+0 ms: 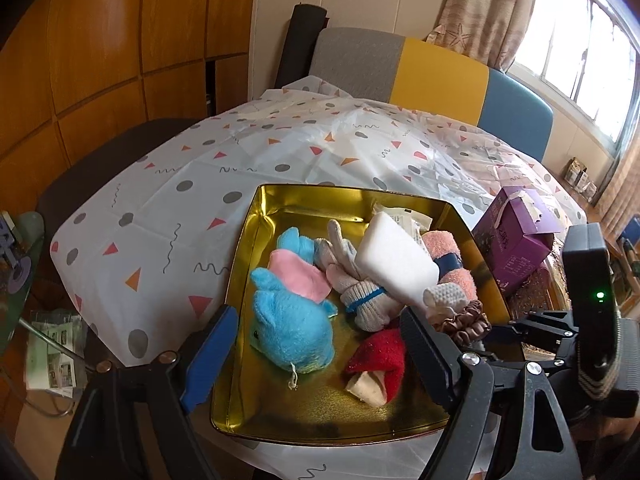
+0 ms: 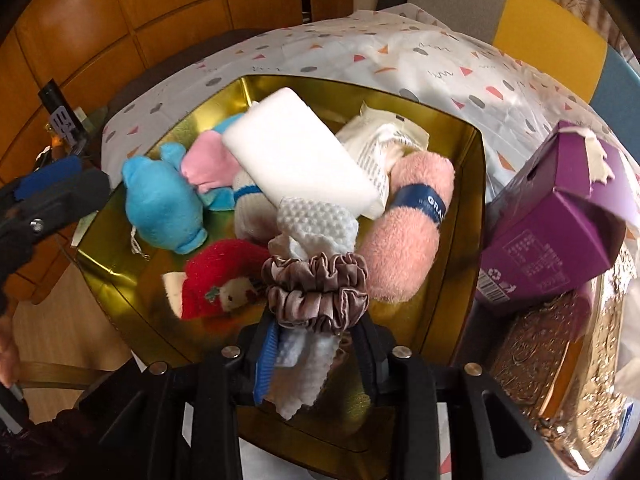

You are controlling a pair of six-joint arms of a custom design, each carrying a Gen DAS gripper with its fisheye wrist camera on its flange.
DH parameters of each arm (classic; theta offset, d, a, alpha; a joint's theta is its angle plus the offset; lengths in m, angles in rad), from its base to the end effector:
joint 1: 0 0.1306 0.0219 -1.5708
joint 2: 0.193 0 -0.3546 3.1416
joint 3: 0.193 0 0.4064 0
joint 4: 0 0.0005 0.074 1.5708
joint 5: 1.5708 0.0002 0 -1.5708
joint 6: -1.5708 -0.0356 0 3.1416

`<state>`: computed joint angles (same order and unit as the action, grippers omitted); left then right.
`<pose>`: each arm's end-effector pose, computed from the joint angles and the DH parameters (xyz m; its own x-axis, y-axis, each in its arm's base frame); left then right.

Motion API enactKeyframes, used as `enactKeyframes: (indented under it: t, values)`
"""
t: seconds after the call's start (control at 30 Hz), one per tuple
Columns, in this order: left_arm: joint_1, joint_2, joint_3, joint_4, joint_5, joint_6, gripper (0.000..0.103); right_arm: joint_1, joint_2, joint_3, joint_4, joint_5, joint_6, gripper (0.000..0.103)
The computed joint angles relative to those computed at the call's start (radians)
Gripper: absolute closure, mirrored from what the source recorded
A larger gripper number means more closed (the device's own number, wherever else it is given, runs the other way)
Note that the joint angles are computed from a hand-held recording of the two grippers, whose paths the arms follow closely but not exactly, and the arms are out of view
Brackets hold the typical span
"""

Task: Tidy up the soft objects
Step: 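Carry the brown scrunchie with white cloth into the tray and open the right gripper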

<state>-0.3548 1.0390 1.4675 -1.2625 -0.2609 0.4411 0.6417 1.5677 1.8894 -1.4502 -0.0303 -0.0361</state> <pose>0.3278 -0.1122 0.5535 -0.7019 -0.1798 -0.6892 -0.1399 0.9836 -0.1141 0.4171 0.3124 0.5082 -0.7455 -0.5120 -0.4267 -0.5821 0.8120 0.0428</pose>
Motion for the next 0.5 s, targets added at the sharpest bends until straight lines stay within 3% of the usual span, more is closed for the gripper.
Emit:
enactKeyframes:
  t: [0.5]
  values:
    - [-0.031,-0.008,0.007,0.007,-0.058,-0.029,0.016,0.011,-0.053,-0.043,0.051,0.063,-0.006,0.053]
